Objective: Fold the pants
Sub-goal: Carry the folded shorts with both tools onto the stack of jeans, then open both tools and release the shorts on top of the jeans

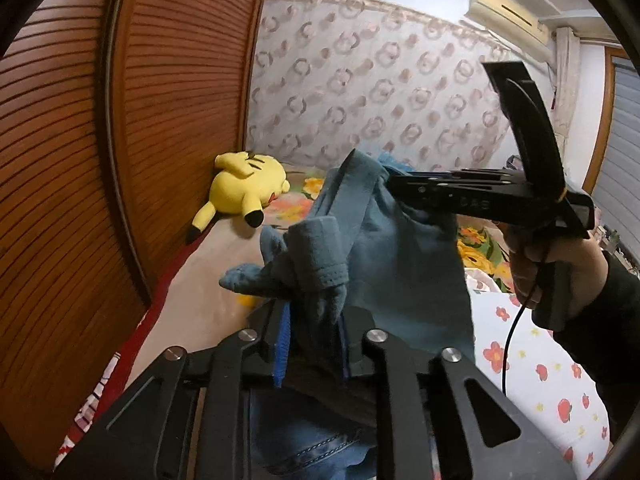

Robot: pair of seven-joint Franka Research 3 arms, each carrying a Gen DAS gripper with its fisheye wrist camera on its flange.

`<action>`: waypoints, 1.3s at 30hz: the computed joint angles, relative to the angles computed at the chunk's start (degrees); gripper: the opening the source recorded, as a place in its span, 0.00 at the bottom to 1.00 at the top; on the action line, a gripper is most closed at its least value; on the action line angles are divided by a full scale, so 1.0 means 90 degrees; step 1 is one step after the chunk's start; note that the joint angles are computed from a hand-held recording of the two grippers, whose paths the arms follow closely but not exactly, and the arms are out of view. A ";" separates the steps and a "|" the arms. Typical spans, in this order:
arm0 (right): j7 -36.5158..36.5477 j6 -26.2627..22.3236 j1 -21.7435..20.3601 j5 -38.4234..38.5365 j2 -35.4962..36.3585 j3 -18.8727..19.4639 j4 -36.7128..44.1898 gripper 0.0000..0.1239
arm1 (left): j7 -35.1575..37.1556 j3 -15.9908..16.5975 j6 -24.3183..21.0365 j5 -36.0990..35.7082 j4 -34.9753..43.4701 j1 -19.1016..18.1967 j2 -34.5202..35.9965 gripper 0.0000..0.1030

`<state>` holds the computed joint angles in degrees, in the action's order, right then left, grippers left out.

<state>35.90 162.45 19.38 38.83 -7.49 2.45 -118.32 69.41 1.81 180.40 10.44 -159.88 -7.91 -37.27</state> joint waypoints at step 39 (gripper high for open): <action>-0.1044 -0.0250 -0.0205 0.1687 -0.0130 -0.0098 -0.0251 0.24 | 0.0519 -0.0126 -0.0557 -0.0331 0.0093 -0.0339 0.0157 0.47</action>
<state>26.50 160.20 17.54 54.01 -8.66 1.57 -120.57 74.08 0.68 175.39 7.46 -159.04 -10.96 -35.86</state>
